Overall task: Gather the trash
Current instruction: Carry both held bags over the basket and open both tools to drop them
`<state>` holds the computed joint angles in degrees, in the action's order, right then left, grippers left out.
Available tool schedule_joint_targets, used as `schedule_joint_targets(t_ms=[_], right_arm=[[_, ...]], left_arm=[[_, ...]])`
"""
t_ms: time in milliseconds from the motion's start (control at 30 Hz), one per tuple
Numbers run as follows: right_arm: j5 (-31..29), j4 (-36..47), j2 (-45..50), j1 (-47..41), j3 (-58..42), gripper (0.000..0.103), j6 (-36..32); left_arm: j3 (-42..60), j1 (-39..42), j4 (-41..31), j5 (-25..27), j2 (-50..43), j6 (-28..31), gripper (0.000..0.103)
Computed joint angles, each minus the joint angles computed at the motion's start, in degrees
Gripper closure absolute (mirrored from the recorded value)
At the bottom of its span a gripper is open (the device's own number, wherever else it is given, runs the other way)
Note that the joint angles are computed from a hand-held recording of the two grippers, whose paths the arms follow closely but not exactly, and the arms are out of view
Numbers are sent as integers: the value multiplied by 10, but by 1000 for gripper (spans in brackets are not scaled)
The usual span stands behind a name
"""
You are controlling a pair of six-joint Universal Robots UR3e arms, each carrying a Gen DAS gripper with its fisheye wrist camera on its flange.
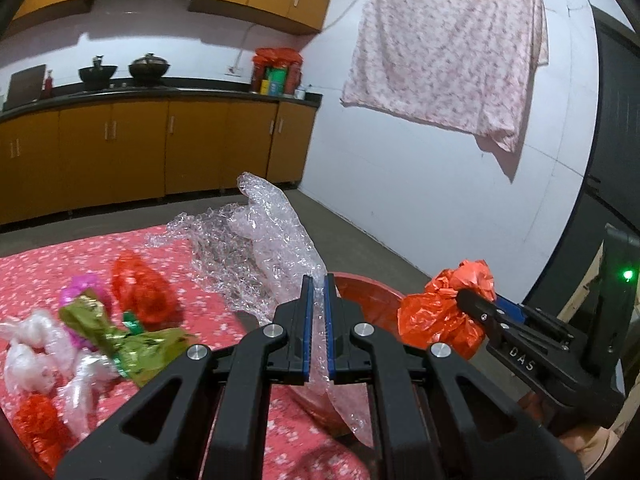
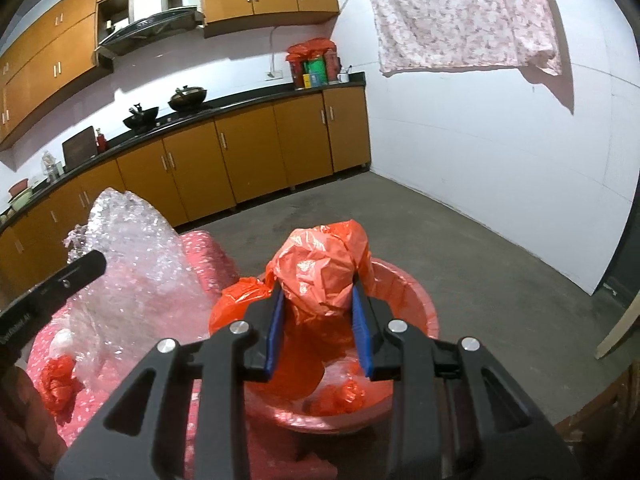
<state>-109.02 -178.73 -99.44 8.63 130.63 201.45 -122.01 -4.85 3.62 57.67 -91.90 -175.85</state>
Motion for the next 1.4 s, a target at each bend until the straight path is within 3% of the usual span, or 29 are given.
schedule_joint_targets(t_ms=[500, 933, 1100, 1200, 1267, 1400], right_arm=[[36, -51, 53, -63, 14, 73, -5], [49, -67, 103, -75, -9, 72, -4], [63, -84, 112, -88, 0, 67, -8], [67, -92, 116, -92, 6, 63, 0], [66, -96, 120, -89, 7, 59, 5], [53, -94, 126, -77, 1, 53, 9]], left_arm=[[104, -75, 4, 47, -144, 2, 98], [153, -104, -24, 66, -193, 0, 98], [171, -104, -44, 68, -205, -11, 97], [175, -96, -56, 63, -206, -18, 86], [169, -92, -50, 65, -202, -23, 66], [158, -86, -41, 64, -193, -28, 62]])
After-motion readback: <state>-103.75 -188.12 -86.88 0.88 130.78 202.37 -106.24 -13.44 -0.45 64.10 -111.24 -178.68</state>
